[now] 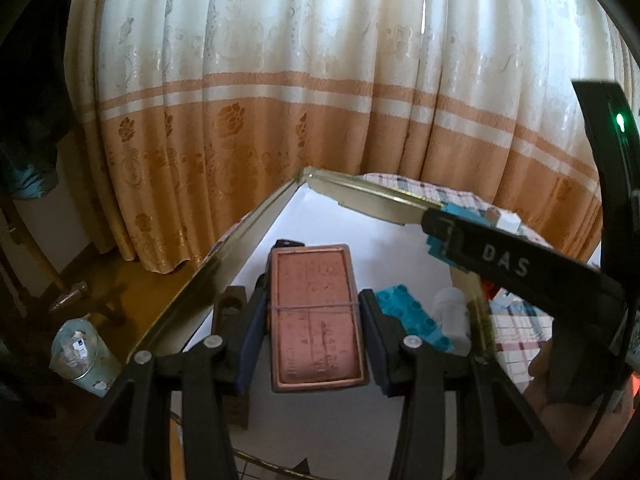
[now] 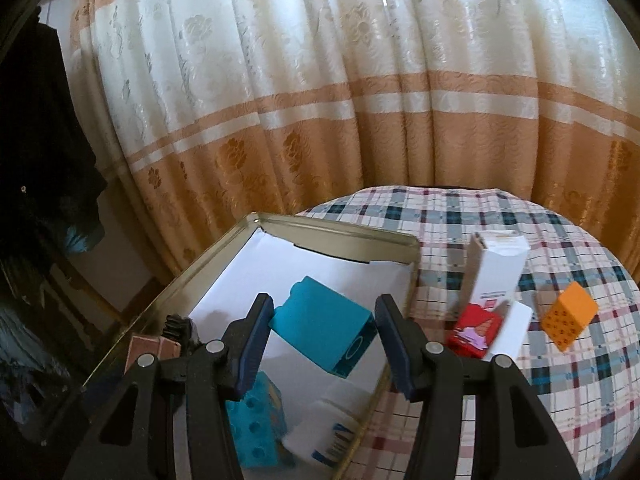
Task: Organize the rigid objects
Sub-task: 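Lower the plate into the tray with the left tool while the right tool lowers the teal box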
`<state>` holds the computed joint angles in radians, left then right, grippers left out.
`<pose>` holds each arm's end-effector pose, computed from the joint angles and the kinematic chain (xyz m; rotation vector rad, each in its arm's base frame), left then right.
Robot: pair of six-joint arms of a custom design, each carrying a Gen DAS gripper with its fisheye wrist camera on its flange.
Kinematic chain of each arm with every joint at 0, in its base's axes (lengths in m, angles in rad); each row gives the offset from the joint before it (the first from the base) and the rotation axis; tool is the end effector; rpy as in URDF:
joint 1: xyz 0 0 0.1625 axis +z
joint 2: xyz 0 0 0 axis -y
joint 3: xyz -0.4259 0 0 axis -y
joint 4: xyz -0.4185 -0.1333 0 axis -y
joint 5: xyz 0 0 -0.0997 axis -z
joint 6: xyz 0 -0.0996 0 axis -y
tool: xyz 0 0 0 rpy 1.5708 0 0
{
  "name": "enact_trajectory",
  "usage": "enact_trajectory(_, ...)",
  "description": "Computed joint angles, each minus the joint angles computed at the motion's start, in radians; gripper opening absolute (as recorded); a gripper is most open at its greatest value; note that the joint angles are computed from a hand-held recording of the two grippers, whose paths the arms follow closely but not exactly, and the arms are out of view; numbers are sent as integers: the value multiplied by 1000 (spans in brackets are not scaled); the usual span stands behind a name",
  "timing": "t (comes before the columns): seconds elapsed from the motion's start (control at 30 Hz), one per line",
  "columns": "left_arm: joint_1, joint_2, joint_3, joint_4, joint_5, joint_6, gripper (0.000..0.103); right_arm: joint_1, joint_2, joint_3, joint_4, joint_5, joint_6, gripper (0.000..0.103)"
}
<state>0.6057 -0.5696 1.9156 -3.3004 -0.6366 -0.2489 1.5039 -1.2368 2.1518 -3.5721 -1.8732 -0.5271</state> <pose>-0.3443 -0.4980 -0.0334 0.6125 2.2980 -1.0584 0.0683 -0.5311 0.2771 0.3155 -2.2652 1.2132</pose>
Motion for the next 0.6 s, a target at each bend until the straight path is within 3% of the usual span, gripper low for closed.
enact_trajectory(0.6,-17,45,-40,87,108,10,45,-10,28,-22,49,-18,1,56)
